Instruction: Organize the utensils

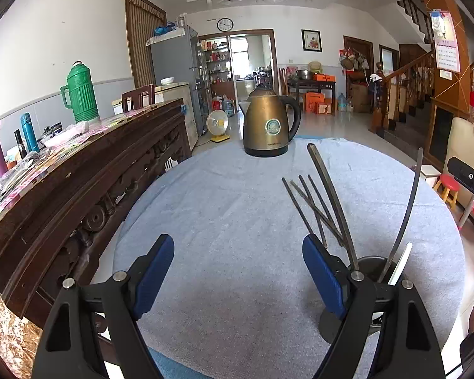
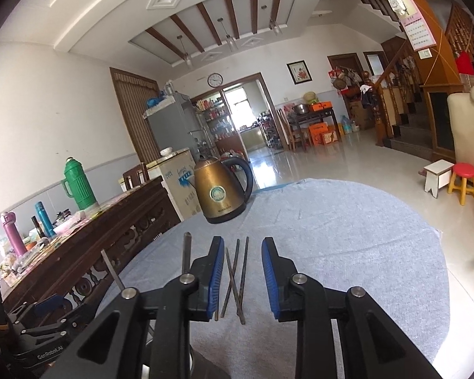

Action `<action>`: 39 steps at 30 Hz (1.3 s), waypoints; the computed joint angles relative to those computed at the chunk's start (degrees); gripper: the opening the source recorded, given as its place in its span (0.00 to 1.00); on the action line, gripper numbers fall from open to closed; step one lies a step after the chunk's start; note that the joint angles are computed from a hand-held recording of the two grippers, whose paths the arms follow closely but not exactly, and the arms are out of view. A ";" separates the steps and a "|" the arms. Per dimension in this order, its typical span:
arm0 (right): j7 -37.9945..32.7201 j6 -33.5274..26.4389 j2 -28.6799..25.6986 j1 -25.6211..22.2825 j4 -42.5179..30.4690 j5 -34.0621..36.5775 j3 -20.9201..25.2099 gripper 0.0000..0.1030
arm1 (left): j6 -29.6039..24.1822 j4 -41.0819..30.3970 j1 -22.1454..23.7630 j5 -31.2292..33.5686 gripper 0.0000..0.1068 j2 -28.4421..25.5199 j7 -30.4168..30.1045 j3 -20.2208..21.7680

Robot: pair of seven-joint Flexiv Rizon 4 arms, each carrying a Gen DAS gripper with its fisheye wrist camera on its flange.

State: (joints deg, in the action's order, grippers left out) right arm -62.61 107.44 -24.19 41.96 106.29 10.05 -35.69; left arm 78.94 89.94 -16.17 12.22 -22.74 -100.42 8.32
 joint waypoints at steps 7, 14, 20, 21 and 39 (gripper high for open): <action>1.81 -2.35 0.28 -0.09 0.27 -1.91 -0.37 0.26 | -3.13 -1.27 0.01 0.98 0.78 -0.06 -0.67 0.11; 4.45 -3.03 0.46 -2.06 0.77 -4.95 1.33 0.26 | -4.28 -1.96 0.55 1.43 0.78 -0.34 -0.86 -0.43; 5.72 -3.26 0.33 -2.00 0.81 -6.45 0.83 0.26 | -4.65 -2.15 0.95 1.34 0.78 -0.18 -0.84 -0.86; 5.74 -3.19 0.47 -2.08 0.90 -6.66 0.82 0.26 | -4.33 -2.24 1.02 1.39 0.78 0.04 -0.83 -0.85; 8.11 -30.15 25.10 -19.42 16.15 -32.53 13.03 0.26 | -34.37 -39.51 -5.13 18.89 0.80 -18.22 -19.64 9.73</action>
State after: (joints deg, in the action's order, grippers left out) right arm -54.50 77.29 0.92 22.54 122.45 -22.48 -22.66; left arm 44.57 50.43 -21.30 31.10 -40.96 -120.06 18.04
